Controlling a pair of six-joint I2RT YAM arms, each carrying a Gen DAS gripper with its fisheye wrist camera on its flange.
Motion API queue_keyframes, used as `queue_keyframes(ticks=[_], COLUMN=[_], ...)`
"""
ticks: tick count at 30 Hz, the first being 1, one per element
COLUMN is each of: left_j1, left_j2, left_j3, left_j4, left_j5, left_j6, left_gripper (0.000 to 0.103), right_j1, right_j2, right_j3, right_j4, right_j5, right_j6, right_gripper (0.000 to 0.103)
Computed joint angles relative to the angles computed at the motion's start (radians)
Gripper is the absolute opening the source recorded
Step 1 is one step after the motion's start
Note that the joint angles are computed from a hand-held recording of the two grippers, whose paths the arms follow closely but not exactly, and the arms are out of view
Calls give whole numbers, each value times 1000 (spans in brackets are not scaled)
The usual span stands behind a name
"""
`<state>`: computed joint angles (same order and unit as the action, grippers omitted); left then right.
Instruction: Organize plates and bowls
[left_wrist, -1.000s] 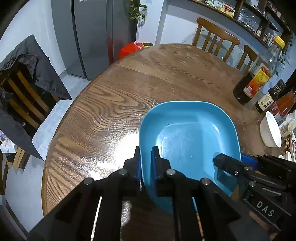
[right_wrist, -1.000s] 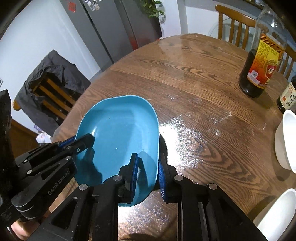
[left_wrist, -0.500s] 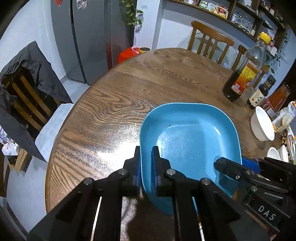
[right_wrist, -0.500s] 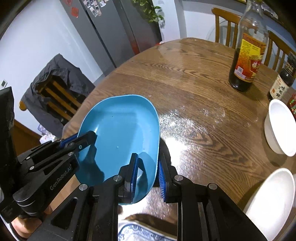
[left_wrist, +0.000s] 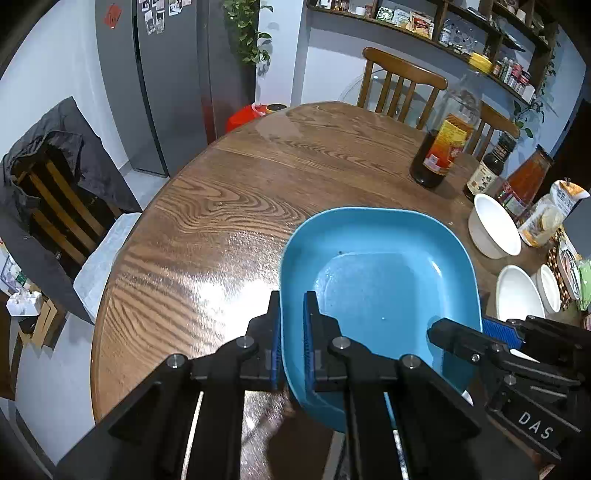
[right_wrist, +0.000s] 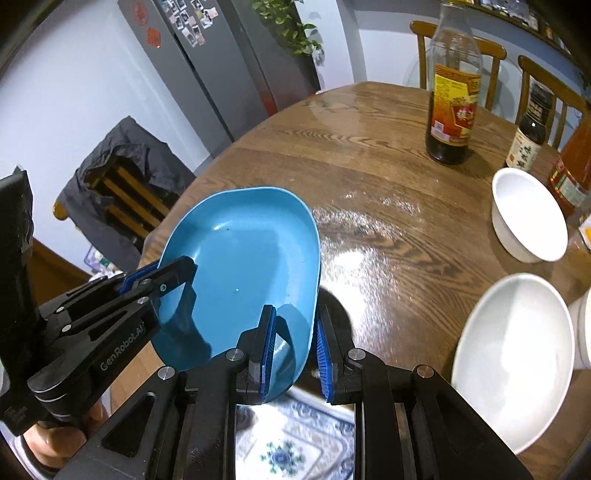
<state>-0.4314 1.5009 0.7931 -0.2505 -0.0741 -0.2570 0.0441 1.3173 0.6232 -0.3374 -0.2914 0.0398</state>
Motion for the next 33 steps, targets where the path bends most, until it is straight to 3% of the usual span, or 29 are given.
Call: queue_keyframes(ticks=[17,33], left_j1=[-201,-298], left_j2=[-167,-170], left_j3=[-125,-219], left_j4=[-68,-83], left_j5=[-129,-149], left_j6=[-131,-244], left_gripper=[11,11], right_j1=[-168,-257], right_j2=[-294,-345], right_j3=[-172,-271], right_j4=[-184,-244], right_j5=[-101,-132], right_j6=[-176,-297], right_gripper=[23,23])
